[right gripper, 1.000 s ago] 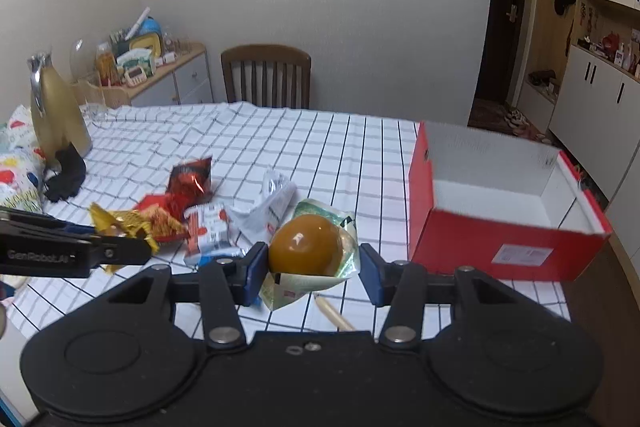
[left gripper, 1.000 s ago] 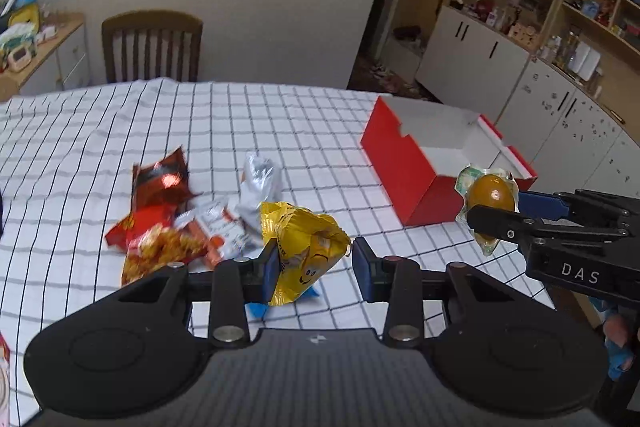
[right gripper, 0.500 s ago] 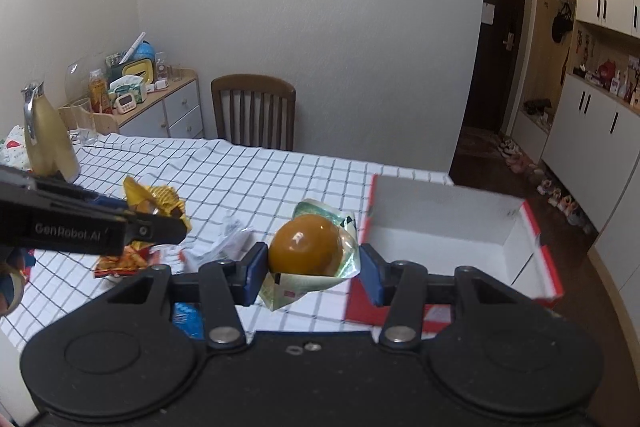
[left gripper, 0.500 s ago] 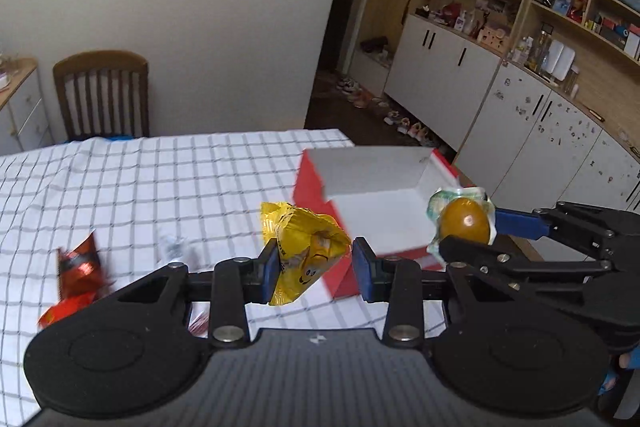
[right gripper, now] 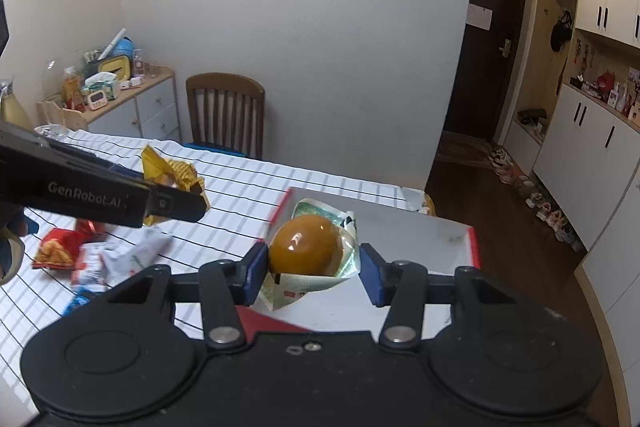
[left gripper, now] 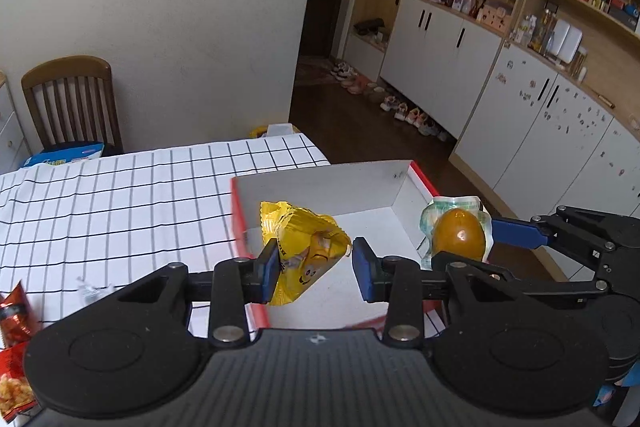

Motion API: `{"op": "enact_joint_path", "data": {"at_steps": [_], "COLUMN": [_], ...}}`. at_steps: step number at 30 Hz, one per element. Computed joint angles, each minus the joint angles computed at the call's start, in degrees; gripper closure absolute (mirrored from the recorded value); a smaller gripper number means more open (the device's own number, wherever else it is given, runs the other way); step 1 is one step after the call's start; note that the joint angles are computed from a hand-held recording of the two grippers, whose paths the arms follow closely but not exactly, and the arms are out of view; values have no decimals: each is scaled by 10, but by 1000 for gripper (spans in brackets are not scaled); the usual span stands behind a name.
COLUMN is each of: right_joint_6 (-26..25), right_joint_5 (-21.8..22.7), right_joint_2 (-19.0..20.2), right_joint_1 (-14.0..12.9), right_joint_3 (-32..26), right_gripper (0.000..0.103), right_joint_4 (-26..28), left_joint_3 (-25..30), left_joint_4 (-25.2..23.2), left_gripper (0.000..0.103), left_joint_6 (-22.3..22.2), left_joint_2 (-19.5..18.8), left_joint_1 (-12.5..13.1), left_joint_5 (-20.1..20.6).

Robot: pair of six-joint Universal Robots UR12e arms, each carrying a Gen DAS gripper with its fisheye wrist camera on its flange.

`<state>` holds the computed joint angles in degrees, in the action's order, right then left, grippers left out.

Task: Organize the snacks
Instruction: 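Carry the candy with the left tool while the right tool carries the egg into the box, then open the left tool over the box while the right tool releases the egg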

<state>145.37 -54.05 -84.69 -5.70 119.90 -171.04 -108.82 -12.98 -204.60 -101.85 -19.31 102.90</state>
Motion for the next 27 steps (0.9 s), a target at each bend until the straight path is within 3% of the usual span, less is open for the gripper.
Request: {"op": "enact_joint_path", "data": {"at_steps": [10,14,20,27], "right_joint_6": [-28,-46,-55,-68], "right_joint_5": [-16,-46,-70,-77], "right_joint_2": [58,83,107,118], "right_joint_1": [-15,-9,-1,-2], "right_joint_3": [-57,-76,-94,-108], "right_gripper": [56,56,56,56], "right_joint_4": [47,62,91,135], "left_joint_3": [82,110,130,146], "left_joint_4": [-95,-141,-183,-217], "left_gripper": [66,66,66,66], "left_joint_6": [-29,-31,-49,-41], "left_joint_2": [-67,-93,-116,-134], "left_joint_1": [8,9,15,11], "left_joint_5": [-32,-29,-44,-42]}}
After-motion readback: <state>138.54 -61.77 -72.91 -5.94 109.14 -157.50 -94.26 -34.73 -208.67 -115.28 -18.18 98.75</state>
